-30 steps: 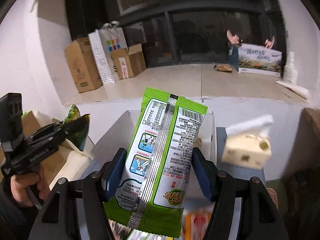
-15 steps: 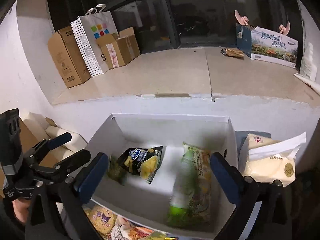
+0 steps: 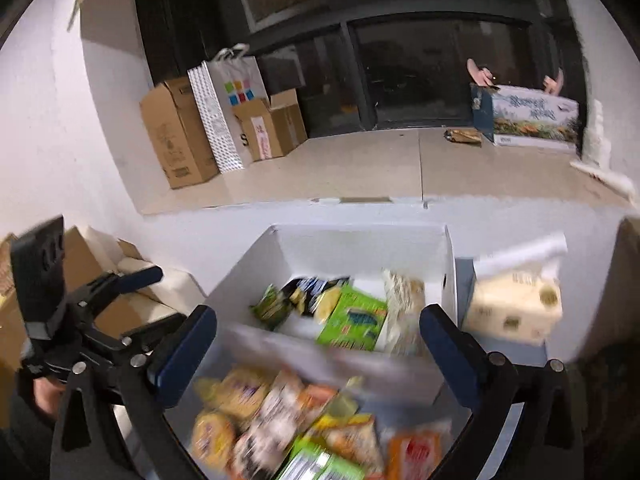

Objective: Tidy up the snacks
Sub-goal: 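Lower the green pea bag into the white box and open the left gripper, then grasp the yellow chip bag with the left gripper while the right gripper holds the green wafer pack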

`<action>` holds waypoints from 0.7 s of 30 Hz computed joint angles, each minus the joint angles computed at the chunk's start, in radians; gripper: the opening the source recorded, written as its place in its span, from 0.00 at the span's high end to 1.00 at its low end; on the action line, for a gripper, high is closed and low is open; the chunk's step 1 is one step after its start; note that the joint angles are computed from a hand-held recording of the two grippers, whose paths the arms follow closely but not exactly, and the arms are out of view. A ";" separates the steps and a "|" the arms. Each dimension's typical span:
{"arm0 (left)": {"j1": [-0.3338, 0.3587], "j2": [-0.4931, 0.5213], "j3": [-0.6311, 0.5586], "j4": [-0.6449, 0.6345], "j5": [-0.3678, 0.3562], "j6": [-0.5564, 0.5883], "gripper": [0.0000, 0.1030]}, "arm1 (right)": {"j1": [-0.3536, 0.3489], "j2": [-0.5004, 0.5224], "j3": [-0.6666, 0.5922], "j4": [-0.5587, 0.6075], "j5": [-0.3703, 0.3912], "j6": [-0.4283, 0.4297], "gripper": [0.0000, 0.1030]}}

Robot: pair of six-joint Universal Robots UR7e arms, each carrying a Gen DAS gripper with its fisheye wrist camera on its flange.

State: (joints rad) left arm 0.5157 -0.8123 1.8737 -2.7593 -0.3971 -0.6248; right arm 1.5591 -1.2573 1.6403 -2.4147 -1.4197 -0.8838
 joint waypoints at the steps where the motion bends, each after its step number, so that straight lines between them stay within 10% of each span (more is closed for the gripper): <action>1: -0.018 -0.003 0.021 0.025 -0.006 -0.042 0.00 | -0.016 -0.032 0.029 0.008 0.010 -0.003 0.00; 11: -0.167 0.002 0.231 0.092 -0.156 -0.543 0.00 | -0.153 -0.207 0.324 -0.125 -0.164 0.000 0.00; 21: -0.204 0.072 0.223 0.069 -0.261 -0.534 0.00 | -0.098 -0.094 0.344 -0.135 -0.377 0.007 0.00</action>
